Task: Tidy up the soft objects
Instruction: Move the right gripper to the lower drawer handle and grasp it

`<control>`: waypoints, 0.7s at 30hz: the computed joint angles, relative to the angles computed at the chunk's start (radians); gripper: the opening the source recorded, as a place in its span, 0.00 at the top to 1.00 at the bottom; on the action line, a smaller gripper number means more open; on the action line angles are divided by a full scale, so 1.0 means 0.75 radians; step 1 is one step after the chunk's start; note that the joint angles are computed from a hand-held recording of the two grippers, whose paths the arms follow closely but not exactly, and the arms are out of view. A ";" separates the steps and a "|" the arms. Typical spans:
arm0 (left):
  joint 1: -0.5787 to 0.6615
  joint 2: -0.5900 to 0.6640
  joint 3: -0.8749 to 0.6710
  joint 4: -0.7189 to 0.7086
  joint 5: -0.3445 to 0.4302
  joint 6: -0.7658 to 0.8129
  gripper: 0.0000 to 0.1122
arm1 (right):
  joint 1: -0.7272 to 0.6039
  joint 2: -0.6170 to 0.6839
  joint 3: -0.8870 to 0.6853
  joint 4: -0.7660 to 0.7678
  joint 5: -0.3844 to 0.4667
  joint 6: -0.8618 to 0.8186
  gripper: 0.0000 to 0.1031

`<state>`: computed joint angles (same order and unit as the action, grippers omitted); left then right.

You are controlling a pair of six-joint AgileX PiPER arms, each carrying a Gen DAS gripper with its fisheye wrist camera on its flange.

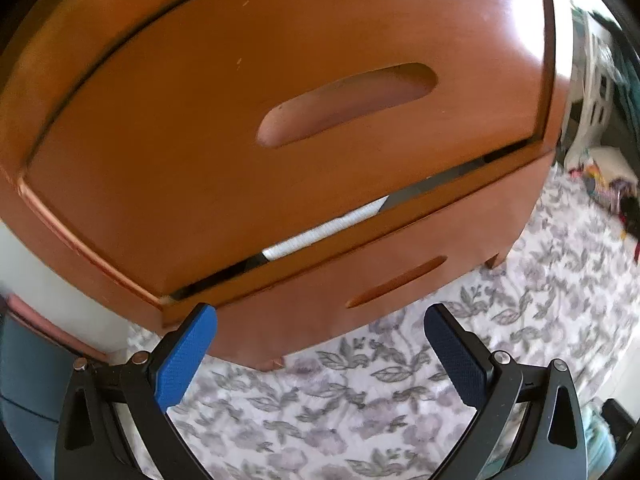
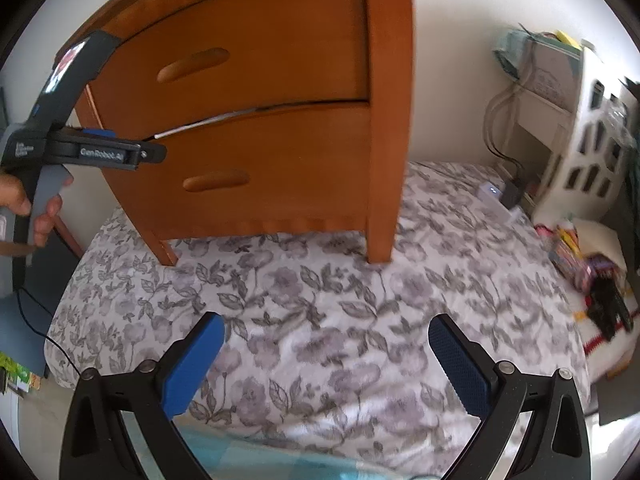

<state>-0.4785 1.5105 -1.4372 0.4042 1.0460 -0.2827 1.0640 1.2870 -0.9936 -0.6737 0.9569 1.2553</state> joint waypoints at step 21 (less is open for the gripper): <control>0.269 -0.504 0.638 -0.171 -0.235 -0.318 0.08 | -0.463 0.775 -1.064 0.522 -0.052 -1.544 0.04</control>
<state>-0.2769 1.1324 -0.9588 0.2763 0.8696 -0.5210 0.7167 1.8686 -1.7914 -0.2825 0.9176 0.0974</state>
